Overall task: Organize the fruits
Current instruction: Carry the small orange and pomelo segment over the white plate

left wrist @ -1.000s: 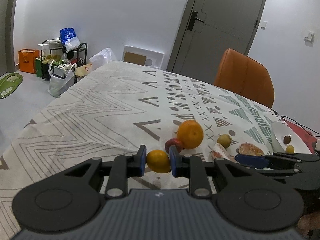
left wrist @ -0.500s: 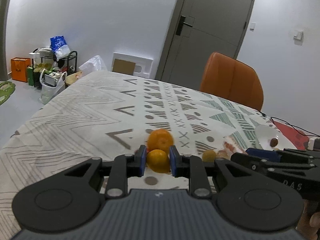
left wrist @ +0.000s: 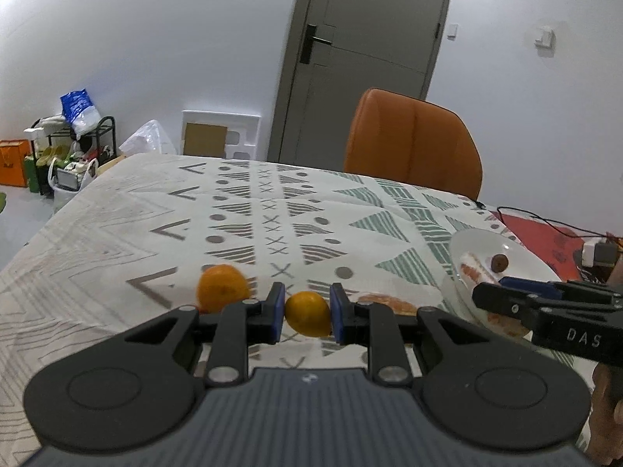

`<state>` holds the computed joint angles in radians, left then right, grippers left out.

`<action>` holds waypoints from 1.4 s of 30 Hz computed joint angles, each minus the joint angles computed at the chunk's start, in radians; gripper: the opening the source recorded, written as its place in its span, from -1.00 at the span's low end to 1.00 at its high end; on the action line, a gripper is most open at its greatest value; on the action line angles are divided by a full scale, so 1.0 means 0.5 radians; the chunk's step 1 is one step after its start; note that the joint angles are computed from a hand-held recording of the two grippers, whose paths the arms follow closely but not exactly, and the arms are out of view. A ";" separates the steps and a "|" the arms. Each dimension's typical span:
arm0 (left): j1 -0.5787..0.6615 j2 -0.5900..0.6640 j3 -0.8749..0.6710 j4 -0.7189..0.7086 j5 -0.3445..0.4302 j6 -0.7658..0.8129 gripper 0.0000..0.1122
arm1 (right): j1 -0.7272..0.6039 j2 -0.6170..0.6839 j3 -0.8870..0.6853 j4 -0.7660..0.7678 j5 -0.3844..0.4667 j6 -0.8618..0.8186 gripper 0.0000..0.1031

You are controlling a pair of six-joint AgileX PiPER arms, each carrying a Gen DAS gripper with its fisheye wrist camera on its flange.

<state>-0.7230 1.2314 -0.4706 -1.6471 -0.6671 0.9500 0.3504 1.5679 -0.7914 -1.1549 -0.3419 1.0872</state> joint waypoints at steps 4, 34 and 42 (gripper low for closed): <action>-0.068 0.103 -0.109 -0.024 -0.057 0.036 -0.59 | -0.121 0.013 0.023 0.060 -0.081 -0.053 -0.25; -0.018 0.782 -0.827 0.131 0.332 0.268 -0.59 | -0.600 0.120 0.037 0.394 -0.183 -0.312 -0.25; -0.012 0.874 -0.933 0.141 0.399 0.312 -0.59 | -0.599 0.127 0.044 0.510 -0.142 -0.375 -0.22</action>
<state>-0.7288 1.6684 -0.9369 -1.5765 -0.4674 1.1060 0.0507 1.6316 -0.7692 -0.8999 -0.4129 0.8997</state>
